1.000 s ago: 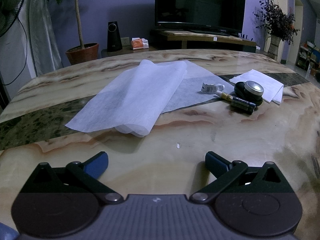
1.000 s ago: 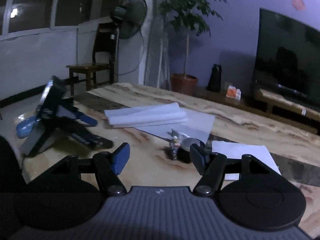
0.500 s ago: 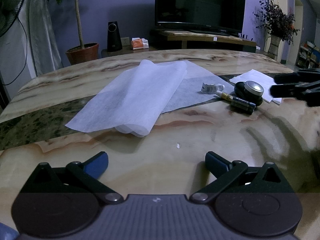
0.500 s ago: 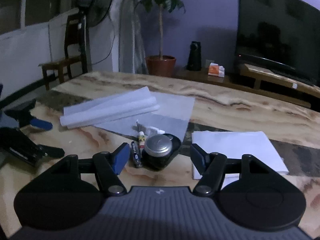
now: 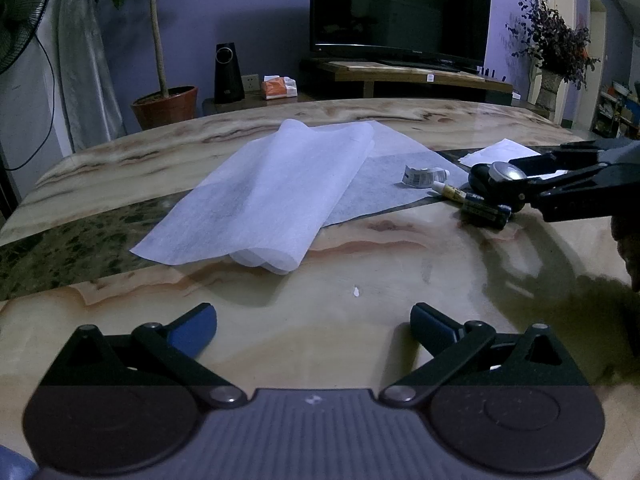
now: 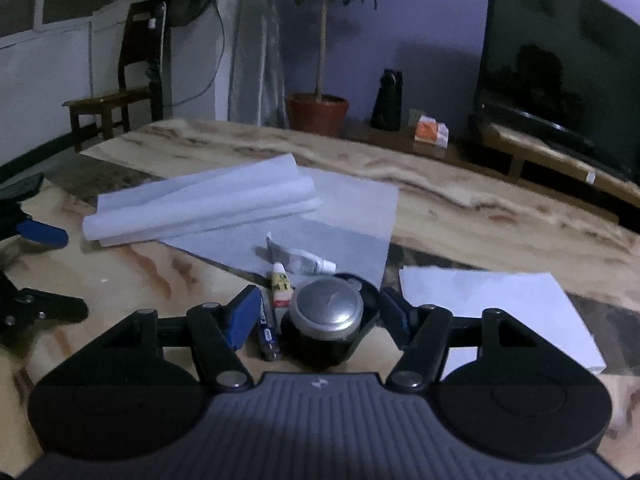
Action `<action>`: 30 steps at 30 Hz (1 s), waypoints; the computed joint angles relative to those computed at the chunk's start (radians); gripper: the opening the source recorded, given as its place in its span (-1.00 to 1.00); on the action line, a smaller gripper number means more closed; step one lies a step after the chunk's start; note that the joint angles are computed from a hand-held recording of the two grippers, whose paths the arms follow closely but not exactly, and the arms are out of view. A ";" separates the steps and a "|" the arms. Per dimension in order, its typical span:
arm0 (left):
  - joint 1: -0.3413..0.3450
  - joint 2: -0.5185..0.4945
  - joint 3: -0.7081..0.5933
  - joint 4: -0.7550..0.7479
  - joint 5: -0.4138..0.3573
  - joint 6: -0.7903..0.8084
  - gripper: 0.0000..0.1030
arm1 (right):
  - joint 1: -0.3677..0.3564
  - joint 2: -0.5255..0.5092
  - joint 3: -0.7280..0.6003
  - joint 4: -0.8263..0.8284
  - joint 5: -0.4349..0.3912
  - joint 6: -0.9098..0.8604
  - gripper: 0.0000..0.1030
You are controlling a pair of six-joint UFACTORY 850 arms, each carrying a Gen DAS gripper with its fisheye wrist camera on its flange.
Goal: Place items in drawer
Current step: 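Move the right gripper onto the black round tin and close it, then lift the black round tin off the table with the right gripper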
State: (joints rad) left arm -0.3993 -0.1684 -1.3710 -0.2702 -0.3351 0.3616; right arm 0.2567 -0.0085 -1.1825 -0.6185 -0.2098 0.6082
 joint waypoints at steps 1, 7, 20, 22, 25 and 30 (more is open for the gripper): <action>0.000 0.000 0.000 0.000 0.000 0.000 0.99 | -0.002 -0.002 -0.001 0.029 0.001 -0.022 0.24; 0.000 0.000 0.000 0.000 0.000 0.000 0.99 | -0.017 0.001 -0.001 0.098 0.011 -0.044 -0.05; 0.000 0.000 0.000 -0.001 0.000 0.001 0.99 | -0.015 -0.002 0.005 0.045 -0.020 -0.007 -0.07; 0.000 0.000 0.000 -0.001 0.000 0.001 0.99 | -0.016 0.000 0.010 0.017 -0.019 0.017 -0.07; 0.000 0.000 0.000 -0.001 0.000 0.001 0.99 | -0.023 -0.003 0.003 0.133 -0.027 -0.087 -0.06; 0.000 -0.001 0.000 -0.001 0.000 0.002 0.99 | -0.015 -0.001 0.007 0.042 -0.016 -0.023 -0.01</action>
